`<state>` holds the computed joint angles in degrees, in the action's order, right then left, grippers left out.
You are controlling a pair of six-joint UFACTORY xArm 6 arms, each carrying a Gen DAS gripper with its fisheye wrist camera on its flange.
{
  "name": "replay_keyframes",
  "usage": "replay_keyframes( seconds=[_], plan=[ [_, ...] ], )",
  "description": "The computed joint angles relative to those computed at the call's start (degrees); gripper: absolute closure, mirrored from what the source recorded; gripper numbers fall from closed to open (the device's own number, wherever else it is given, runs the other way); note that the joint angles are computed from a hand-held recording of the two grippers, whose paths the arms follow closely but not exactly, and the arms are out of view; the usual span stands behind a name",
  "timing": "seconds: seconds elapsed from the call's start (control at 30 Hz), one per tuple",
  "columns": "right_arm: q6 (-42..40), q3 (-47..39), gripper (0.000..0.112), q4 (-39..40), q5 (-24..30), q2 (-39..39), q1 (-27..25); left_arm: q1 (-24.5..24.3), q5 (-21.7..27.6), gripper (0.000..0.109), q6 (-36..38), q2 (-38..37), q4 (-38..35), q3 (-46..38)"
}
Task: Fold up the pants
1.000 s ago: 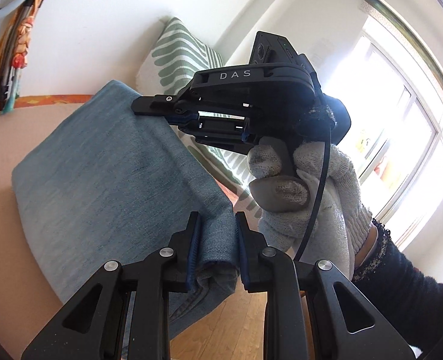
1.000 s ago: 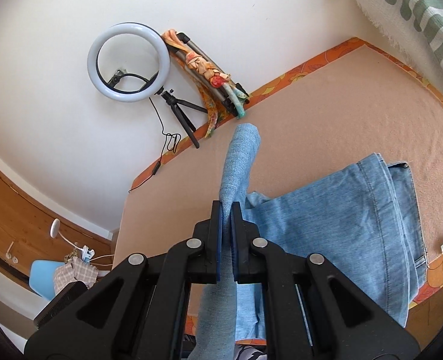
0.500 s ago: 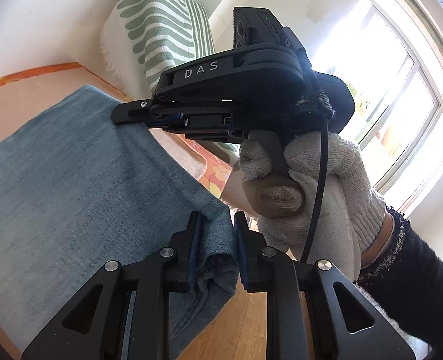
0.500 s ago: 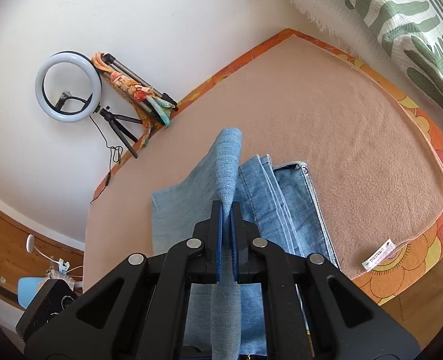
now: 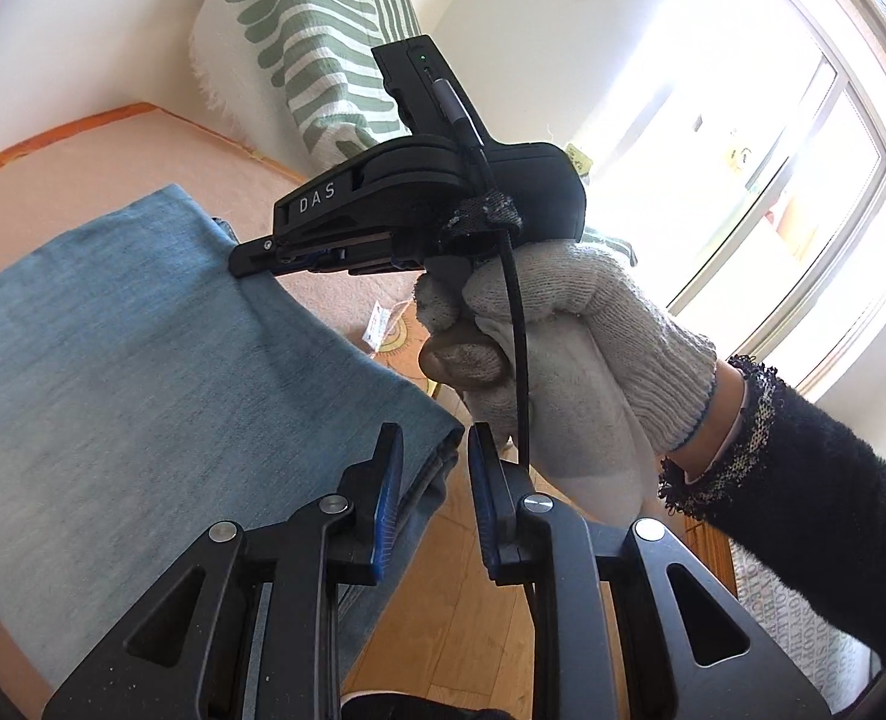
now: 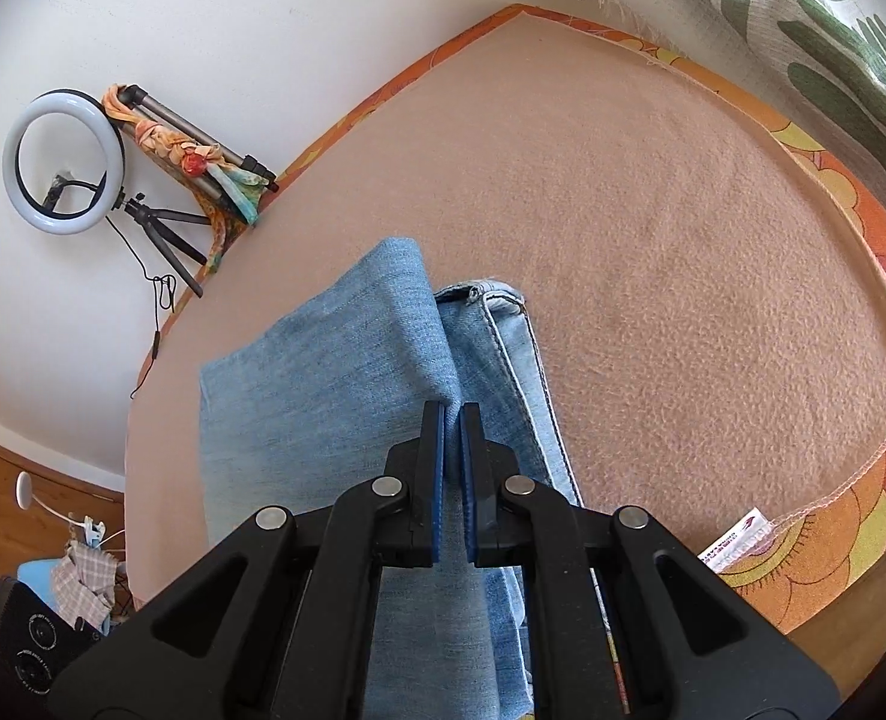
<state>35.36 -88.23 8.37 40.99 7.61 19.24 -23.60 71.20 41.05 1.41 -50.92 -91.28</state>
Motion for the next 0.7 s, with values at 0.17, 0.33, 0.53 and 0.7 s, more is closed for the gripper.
replay_keyframes(
  seconds=[0.17, 0.33, 0.53, 0.7],
  plan=[
    [3.0, -1.8, 0.107, -8.5, 5.5, 0.0, 1.0, 4.0, -1.0, 0.072, 0.8, -3.3, 2.0, 1.4],
    [1.9, 2.1, 0.103, -10.0, 5.6, -4.6, 0.9, 8.8, -0.8, 0.051, -1.2, -1.3, 4.1, -1.0],
    [-5.6, 7.5, 0.03, -4.9, 0.7, -9.3, 1.2, 12.8, -0.3, 0.048, -8.0, 4.6, 4.3, -5.3],
    [-14.6, 7.7, 0.024, 3.5, -1.9, -7.4, 1.0, 14.3, 2.3, 0.046, -14.5, 10.4, 4.5, -9.3]
  ],
)
